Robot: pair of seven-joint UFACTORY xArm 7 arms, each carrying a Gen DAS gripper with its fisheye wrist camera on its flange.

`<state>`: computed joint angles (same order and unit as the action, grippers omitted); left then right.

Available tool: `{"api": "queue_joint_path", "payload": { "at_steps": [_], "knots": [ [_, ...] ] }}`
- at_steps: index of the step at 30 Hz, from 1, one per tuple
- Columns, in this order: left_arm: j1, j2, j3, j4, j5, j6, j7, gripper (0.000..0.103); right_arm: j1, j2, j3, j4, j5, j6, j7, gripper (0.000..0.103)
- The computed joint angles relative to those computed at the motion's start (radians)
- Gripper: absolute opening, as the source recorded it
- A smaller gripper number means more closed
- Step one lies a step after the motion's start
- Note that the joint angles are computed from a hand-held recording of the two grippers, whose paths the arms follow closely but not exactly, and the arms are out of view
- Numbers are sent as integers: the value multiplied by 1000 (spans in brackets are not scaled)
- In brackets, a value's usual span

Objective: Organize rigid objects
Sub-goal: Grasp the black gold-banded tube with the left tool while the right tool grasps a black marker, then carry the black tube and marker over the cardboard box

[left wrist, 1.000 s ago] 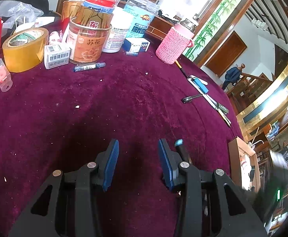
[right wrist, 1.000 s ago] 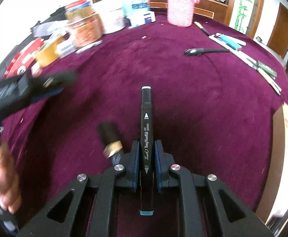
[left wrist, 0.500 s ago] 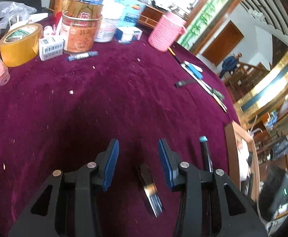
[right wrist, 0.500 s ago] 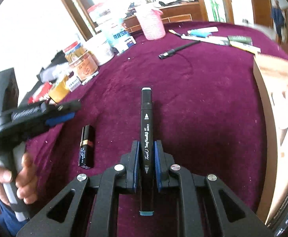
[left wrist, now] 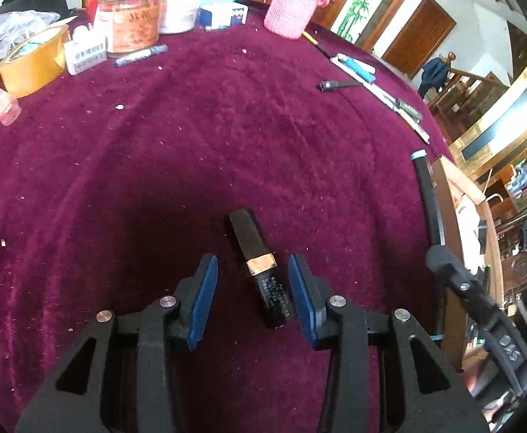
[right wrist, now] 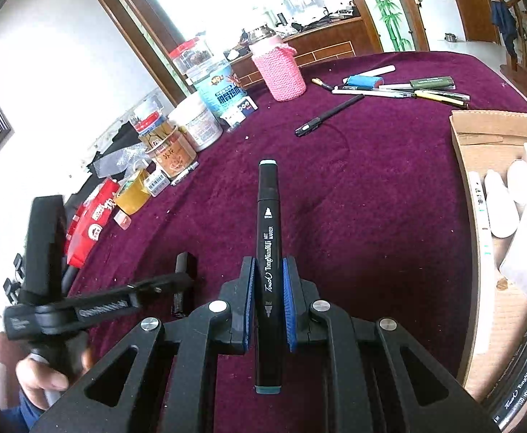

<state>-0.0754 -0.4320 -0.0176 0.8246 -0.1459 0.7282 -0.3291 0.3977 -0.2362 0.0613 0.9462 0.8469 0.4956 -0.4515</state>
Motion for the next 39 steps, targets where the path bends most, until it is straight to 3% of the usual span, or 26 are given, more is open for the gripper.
{"api": "queue_joint_path", "payload": {
  "at_steps": [3,6,13,29,39],
  "knots": [
    [17,11,-32,-8,69,-42,-13,30,2,-3,0,-1,5,-1,-7,13],
    [-1,8,-15,-23,70,-67,40,16,3,-7,3,-6,-6,-9,-7,13],
    [-31,-18,12,-49,22,-96,130,16,6,2,10,-3,-33,-10,5,13],
    [-88,-29,0,-27,-62,-133,173,16,8,1,6,-8,-41,-34,27,13],
    [-104,-45,-9,-7,-77,-115,167,16,13,-19,-20,-14,20,-43,12,13]
  ]
}}
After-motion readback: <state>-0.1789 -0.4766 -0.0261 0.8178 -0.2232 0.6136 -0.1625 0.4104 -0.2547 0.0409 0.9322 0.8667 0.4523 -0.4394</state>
